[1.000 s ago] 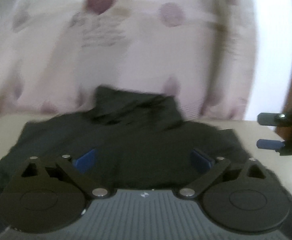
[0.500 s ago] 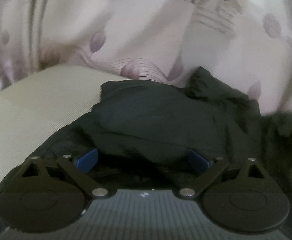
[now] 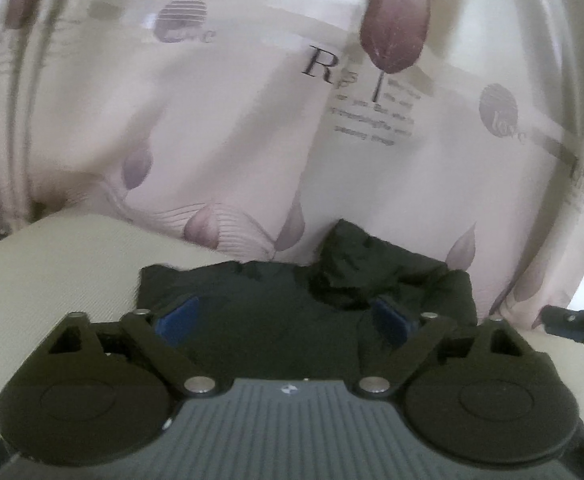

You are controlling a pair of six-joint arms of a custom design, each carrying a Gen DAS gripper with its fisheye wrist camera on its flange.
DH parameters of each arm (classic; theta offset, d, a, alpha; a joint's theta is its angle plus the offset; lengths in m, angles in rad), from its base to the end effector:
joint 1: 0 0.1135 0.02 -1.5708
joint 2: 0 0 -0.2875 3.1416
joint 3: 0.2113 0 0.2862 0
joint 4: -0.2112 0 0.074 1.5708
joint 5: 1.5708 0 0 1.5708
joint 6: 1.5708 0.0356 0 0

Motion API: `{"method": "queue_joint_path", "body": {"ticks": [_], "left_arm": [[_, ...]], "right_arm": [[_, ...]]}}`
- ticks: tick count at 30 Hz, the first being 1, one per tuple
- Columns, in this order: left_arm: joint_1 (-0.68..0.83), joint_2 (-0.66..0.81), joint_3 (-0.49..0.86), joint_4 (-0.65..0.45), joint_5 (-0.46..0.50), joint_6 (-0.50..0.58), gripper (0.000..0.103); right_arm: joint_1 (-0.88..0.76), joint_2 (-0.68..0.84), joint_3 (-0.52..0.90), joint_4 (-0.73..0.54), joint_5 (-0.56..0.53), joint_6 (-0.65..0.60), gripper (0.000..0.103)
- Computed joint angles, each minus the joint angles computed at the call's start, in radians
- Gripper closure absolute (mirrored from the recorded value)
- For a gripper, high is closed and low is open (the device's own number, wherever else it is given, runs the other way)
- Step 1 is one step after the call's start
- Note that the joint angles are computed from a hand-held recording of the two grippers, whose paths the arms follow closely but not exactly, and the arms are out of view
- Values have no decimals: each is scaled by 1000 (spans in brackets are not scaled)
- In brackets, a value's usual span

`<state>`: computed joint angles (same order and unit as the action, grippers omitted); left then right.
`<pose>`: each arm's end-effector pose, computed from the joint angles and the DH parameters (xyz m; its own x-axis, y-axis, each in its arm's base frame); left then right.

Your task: Fold large clothes

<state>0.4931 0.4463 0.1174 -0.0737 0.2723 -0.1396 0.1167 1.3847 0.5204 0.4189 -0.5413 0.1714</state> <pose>0.1318 0.0600 0.1616 -0.3086 -0.3180 -0.8965 -0.2836 0.9304 -0.2323 0.2843 0.0518 0.1771 -0.5173 0.0865 -0.8514 -0.4804 0.7939 0.3726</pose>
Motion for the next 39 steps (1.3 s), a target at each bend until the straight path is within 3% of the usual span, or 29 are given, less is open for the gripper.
{"method": "queue_joint_path", "body": {"ticks": [4, 6, 7, 11, 18, 23, 30, 36, 39], "left_arm": [[-84, 358, 67, 211, -50, -5, 24], [-112, 528, 112, 259, -105, 5, 51], [-116, 606, 134, 281, -130, 10, 56], [-41, 797, 144, 409, -81, 13, 58], [-13, 901, 119, 527, -71, 82, 58], [-5, 958, 105, 611, -55, 73, 58], [4, 975, 101, 638, -44, 59, 58], [-6, 974, 91, 658, -66, 60, 57], [-9, 973, 91, 659, -73, 57, 57]], "right_arm": [[185, 37, 82, -126, 199, -216, 58], [248, 94, 115, -147, 293, -291, 58], [263, 131, 128, -147, 331, -313, 59], [279, 211, 137, -133, 408, -315, 63], [283, 336, 170, -90, 403, -275, 63], [304, 367, 156, -37, 441, -269, 63], [307, 388, 146, 15, 449, -290, 63], [297, 298, 95, 4, 434, -278, 60], [318, 184, 1, 57, 459, -299, 45]]}}
